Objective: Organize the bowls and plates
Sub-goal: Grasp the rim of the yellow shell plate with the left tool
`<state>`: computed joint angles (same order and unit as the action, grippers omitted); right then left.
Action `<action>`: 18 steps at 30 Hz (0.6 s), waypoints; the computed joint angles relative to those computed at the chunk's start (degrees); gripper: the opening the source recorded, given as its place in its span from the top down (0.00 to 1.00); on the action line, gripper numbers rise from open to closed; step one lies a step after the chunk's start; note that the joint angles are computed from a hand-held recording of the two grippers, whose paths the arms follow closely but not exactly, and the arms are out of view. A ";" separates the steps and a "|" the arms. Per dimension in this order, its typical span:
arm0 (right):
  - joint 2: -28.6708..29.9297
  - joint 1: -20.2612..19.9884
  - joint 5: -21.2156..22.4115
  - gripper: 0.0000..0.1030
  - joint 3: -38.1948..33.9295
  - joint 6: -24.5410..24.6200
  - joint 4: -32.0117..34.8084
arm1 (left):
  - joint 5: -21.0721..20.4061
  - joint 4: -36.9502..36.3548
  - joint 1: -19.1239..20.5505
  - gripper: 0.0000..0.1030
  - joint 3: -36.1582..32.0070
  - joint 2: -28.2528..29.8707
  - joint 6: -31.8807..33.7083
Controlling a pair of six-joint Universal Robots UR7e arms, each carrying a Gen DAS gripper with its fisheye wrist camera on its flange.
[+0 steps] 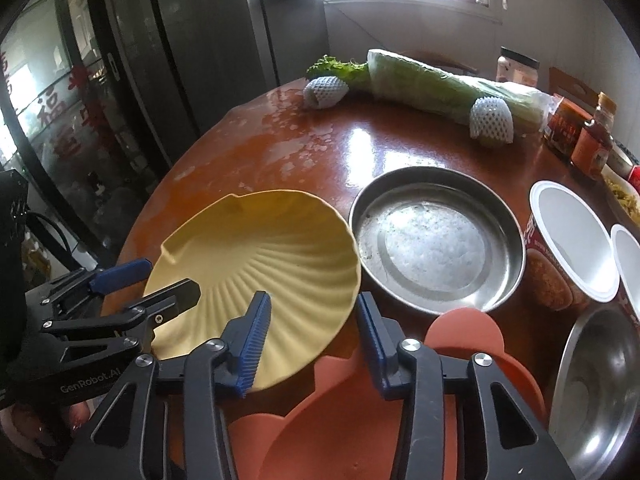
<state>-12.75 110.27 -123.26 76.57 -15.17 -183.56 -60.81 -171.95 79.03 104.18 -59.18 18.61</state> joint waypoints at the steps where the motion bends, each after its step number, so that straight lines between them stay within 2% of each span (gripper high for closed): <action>1: 0.13 -0.02 -0.01 0.60 -0.19 -0.48 -0.17 | -0.61 0.22 0.06 0.46 -0.11 0.04 0.18; 5: 0.59 -0.05 0.20 0.66 -0.94 -1.51 -0.15 | -1.64 0.93 -0.06 0.56 0.03 0.03 0.69; 10: 1.67 0.63 -0.54 0.67 -3.11 -3.14 0.64 | -0.82 0.35 -0.27 0.56 0.69 -0.65 0.58; 18: 2.52 2.03 2.11 0.67 -6.36 -5.00 1.46 | 0.51 -1.99 -0.31 0.56 -0.40 -1.56 2.81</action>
